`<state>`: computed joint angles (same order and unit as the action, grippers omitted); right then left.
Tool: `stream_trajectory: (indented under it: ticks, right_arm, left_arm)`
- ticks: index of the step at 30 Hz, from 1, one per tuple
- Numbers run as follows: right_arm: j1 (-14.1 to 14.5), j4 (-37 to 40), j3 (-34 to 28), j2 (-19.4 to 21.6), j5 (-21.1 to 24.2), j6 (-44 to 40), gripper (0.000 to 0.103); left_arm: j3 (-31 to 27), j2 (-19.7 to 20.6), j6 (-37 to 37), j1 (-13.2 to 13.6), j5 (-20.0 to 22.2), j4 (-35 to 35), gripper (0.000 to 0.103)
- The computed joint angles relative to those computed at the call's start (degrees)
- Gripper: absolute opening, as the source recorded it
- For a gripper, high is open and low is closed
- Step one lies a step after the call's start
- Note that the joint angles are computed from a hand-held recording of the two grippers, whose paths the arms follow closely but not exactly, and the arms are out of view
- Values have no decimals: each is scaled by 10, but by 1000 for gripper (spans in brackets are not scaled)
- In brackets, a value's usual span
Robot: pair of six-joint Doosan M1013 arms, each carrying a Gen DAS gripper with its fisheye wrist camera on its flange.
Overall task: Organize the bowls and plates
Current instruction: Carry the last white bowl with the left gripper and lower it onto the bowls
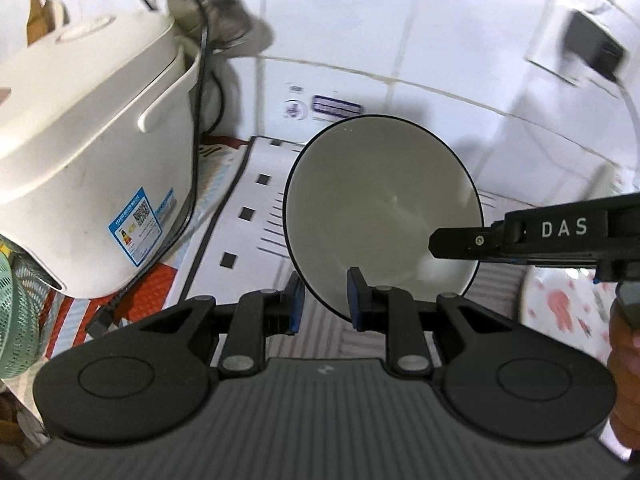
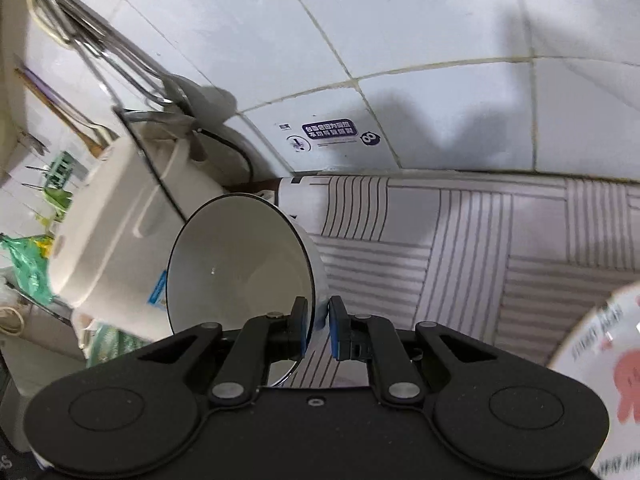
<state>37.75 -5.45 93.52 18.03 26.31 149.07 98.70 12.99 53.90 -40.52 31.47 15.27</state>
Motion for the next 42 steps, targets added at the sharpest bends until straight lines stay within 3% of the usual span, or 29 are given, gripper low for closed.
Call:
stream_trajectory:
  ticks: [4, 9, 20, 30, 36, 42]
  right_arm:
    - [18, -59, 32, -33, -12, 62, 15]
    - [44, -142, 55, -64, 7, 127, 15]
    - [92, -220, 98, -109, 44, 215, 16]
    - [129, -273, 119, -119, 70, 285, 16]
    - [160, -377, 124, -112, 112, 382, 16]
    - [167, -424, 144, -111, 104, 430, 16]
  left_arm:
    - [7, -21, 21, -20, 18, 3, 21]
    - [19, -44, -2, -53, 37, 40, 21]
    - [57, -84, -33, -90, 41, 26, 20]
    - [69, -90, -32, -108, 68, 12, 20]
    - [67, -81, -10, -108, 81, -23, 20]
    - [60, -72, -1, -112, 98, -37, 20]
